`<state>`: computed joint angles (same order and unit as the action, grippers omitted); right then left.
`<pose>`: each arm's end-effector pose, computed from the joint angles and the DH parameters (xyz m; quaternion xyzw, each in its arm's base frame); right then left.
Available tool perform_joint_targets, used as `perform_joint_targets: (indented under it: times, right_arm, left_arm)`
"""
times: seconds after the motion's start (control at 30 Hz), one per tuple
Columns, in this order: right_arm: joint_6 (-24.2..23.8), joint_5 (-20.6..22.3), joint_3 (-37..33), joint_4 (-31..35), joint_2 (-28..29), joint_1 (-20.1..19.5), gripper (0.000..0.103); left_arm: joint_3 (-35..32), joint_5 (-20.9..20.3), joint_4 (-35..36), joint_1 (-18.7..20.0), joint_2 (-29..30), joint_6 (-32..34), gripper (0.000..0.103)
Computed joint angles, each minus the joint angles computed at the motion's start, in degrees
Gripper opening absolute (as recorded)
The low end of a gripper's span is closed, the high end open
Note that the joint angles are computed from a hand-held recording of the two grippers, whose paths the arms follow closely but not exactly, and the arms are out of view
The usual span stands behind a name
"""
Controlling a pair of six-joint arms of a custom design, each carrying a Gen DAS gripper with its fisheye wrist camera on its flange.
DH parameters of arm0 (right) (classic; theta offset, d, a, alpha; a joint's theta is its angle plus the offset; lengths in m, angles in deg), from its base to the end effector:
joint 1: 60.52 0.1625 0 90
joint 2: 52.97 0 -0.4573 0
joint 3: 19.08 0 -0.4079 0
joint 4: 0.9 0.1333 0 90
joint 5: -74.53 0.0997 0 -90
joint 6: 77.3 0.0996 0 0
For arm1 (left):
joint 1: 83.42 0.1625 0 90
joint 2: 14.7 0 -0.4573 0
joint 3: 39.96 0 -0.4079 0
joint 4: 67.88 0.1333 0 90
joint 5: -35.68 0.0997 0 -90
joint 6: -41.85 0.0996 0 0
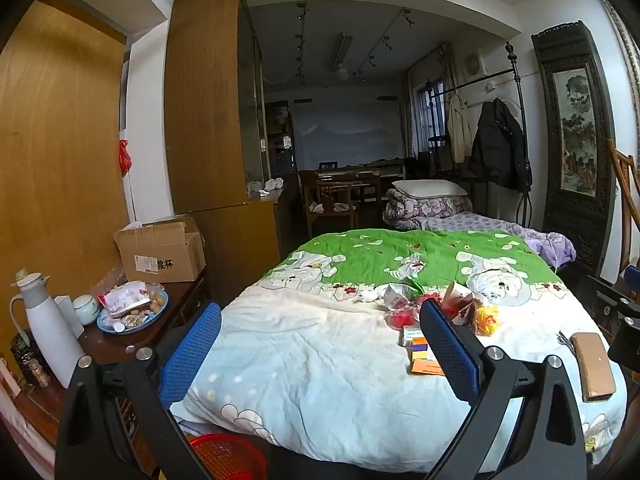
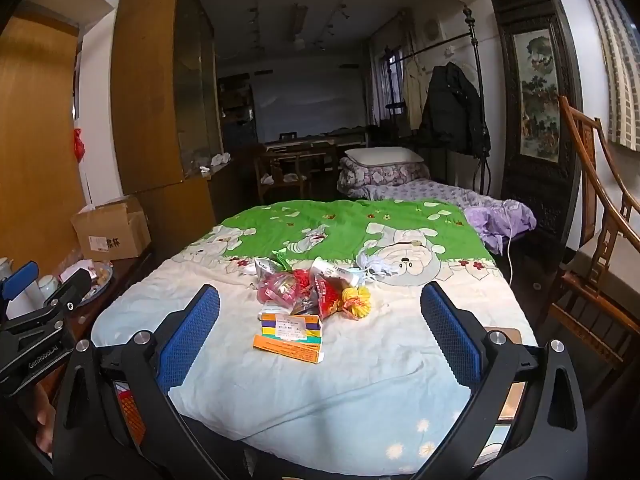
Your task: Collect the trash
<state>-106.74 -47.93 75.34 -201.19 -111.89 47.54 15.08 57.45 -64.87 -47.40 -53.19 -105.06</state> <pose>0.2853 -0.6174 0.3914 0.1519 -0.7666 0.5582 0.2788 -0.4741 -0.6239 0.2246 0.2314 0.7131 -0.5526 0.3640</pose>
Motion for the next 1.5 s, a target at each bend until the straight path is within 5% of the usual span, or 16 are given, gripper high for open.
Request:
perform_joint_targets:
  times: [1.5]
  right_arm:
    - [-0.6,0.1,0.3,0.3,-0.5,0.1,0.096]
  left_arm:
    - [0.3,0.1,-0.3,0.0,-0.2,0.2,0.097]
